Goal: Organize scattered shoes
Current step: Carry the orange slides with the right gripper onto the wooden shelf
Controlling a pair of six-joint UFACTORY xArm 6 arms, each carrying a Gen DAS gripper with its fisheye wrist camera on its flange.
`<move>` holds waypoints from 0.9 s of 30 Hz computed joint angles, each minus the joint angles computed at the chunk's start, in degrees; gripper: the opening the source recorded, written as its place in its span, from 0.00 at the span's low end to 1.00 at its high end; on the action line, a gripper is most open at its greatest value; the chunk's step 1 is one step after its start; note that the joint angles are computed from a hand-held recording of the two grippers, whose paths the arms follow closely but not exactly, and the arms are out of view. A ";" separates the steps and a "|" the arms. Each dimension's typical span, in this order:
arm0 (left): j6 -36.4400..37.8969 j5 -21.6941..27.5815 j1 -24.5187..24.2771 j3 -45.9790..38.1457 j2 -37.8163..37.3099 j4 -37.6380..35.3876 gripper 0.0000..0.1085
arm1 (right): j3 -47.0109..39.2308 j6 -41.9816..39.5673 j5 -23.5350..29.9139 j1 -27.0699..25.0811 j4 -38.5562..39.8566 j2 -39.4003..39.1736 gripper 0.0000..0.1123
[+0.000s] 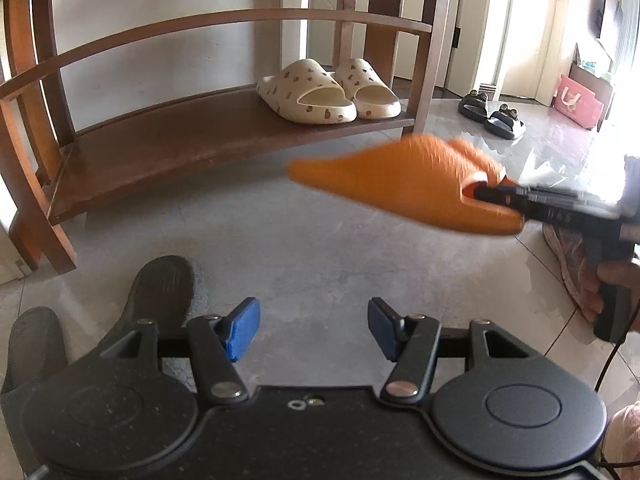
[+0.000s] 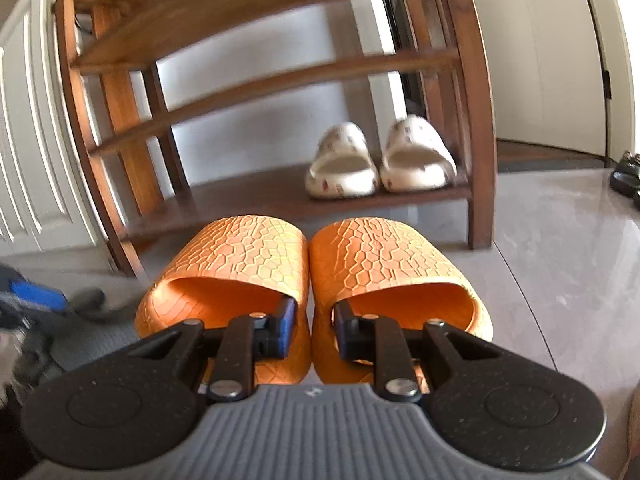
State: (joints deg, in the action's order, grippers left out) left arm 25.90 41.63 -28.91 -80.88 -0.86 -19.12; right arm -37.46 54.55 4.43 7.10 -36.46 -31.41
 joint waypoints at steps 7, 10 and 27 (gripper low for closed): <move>-1.56 -0.68 1.60 0.22 -1.01 1.13 0.55 | -14.23 15.57 -6.24 -0.79 -18.65 12.99 0.22; -2.75 -0.58 2.47 0.47 -1.50 1.78 0.55 | -24.95 21.70 -6.06 -0.11 -26.05 22.84 0.22; -12.05 3.56 10.82 3.09 -5.38 2.78 0.55 | -98.72 -9.97 31.13 10.91 3.41 78.64 0.25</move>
State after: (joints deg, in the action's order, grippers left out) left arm 13.85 45.19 -18.10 -77.79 -6.24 -16.34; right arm -136.19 44.58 35.57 18.01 -33.04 47.23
